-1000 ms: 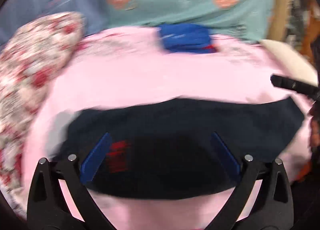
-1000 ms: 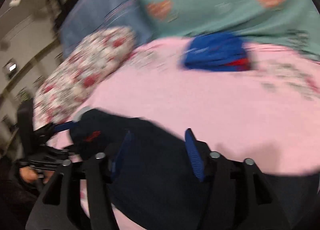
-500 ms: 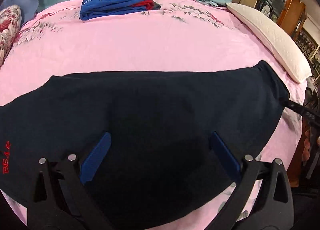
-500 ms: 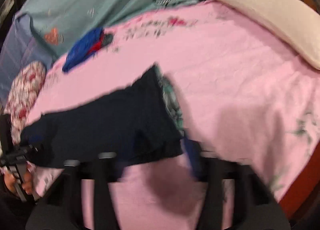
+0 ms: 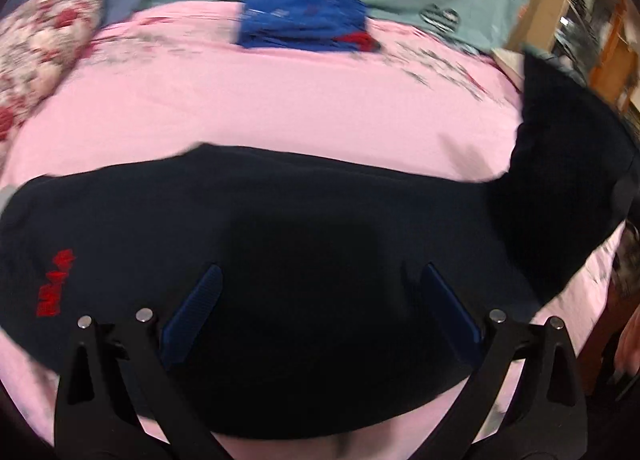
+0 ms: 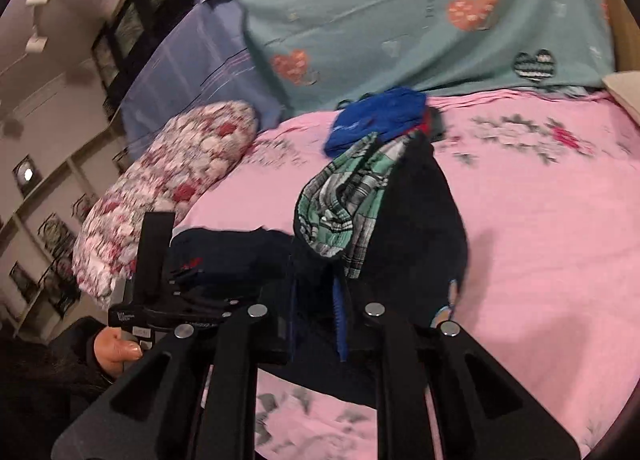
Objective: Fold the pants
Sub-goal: 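Grasp the folded navy pants bundle with the right tool and lift it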
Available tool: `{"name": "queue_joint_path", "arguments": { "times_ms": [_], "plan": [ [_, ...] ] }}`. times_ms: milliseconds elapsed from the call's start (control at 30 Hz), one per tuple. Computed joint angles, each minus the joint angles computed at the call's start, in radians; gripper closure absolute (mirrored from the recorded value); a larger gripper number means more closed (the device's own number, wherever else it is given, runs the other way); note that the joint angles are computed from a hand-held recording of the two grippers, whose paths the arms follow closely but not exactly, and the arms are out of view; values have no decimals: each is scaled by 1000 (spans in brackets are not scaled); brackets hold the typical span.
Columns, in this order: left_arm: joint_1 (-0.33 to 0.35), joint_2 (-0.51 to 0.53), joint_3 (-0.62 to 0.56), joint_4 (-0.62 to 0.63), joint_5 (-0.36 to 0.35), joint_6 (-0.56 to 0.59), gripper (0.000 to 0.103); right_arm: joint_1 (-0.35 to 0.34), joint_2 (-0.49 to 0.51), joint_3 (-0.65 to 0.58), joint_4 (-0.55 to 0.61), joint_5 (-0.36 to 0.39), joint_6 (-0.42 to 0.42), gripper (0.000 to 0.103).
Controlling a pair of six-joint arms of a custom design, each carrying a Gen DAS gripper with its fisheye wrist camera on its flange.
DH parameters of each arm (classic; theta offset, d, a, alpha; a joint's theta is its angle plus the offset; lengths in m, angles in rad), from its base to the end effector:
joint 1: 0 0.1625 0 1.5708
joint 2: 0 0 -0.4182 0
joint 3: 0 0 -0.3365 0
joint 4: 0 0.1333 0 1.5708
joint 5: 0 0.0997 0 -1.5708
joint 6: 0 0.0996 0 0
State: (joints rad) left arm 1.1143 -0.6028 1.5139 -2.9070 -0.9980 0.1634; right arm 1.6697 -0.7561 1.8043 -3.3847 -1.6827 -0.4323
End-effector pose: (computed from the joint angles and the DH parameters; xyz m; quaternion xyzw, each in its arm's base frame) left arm -0.1299 -0.6894 0.0986 0.2292 0.9112 -0.2405 0.2436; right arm 0.1821 -0.5976 0.1556 0.2229 -0.8992 0.3592 0.1130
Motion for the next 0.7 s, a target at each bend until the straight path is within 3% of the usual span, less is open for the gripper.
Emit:
{"name": "queue_joint_path", "arguments": {
  "times_ms": [133,167,200,267,367,467,533,600,700],
  "plan": [
    [36,-64,56,-68,91,-48,2,28,174,-186,234,-71,-16,83],
    [47,-77,64,-68,100,-64,2,27,210,-224,298,-96,-9,78],
    [55,-85,66,-64,98,-73,2,23,224,-233,321,-80,-15,66],
    [66,-100,75,-62,72,-73,2,41,208,-196,273,-69,-66,55],
    [54,-94,77,-73,28,-24,2,62,160,-120,167,-71,-117,54],
    [18,-56,87,-121,26,86,2,69,146,-98,78,-135,-86,54],
    [1,-19,75,-128,63,138,2,58,150,-132,124,-160,-18,54],
    [-2,16,52,-102,110,146,2,37,158,-173,221,-116,29,57],
    [23,3,35,-37,72,73,2,14,190,-243,369,-72,80,64]
  ]
}}
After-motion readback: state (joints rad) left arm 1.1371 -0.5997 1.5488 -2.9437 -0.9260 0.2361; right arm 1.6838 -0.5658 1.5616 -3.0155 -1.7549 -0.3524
